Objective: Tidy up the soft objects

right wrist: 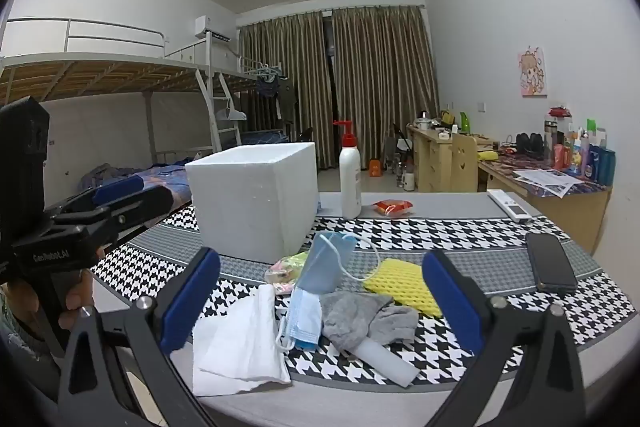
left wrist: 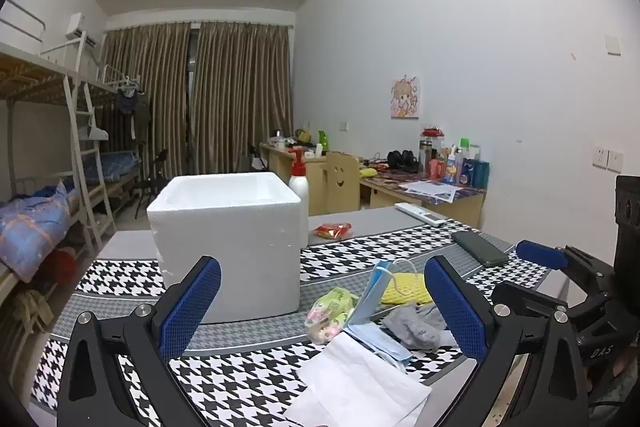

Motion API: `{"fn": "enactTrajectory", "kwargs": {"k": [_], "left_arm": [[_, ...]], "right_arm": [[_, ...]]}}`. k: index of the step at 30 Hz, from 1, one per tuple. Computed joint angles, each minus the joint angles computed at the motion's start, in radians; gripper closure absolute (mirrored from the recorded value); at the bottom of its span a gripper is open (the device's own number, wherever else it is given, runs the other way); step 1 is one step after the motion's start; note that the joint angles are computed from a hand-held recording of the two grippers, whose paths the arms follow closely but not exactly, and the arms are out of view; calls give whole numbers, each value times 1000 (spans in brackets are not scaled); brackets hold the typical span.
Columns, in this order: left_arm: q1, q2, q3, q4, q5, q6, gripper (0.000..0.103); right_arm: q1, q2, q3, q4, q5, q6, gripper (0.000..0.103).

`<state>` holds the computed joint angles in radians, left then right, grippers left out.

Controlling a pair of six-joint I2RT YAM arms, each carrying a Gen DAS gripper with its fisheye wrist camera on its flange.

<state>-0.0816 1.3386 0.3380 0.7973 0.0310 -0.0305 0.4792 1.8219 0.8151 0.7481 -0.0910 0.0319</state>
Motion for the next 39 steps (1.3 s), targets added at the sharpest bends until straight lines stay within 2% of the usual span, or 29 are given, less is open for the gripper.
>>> {"fn": "enactTrajectory", "kwargs": {"k": [4,8,12,14,18,27,39], "left_arm": [[1,-12,0,-21,10,-5,1],[-25,-38,5,-52,-28,-16,1],[12,2,14,-26,14,-24,1],[2,1,9,-20,-1,-19,1],[13,-13,14,-49,28,-25,1],[14,-27,2,-37,-25,-44,1],[24,-40,10,-66,1,-51,1]], "right_arm": [[-2,-9,-3,1,-5,8,1],[-4,2,2,14,-7,3,1],[-4,-3,1,14,-5,0,1],[-1,-9,-1,9,0,1,1],[0,-34,-3,-19,8,1,1],[-4,-47,-6,-30,5,0,1],[-7,-57,-9,-32,3,-4,1]]}}
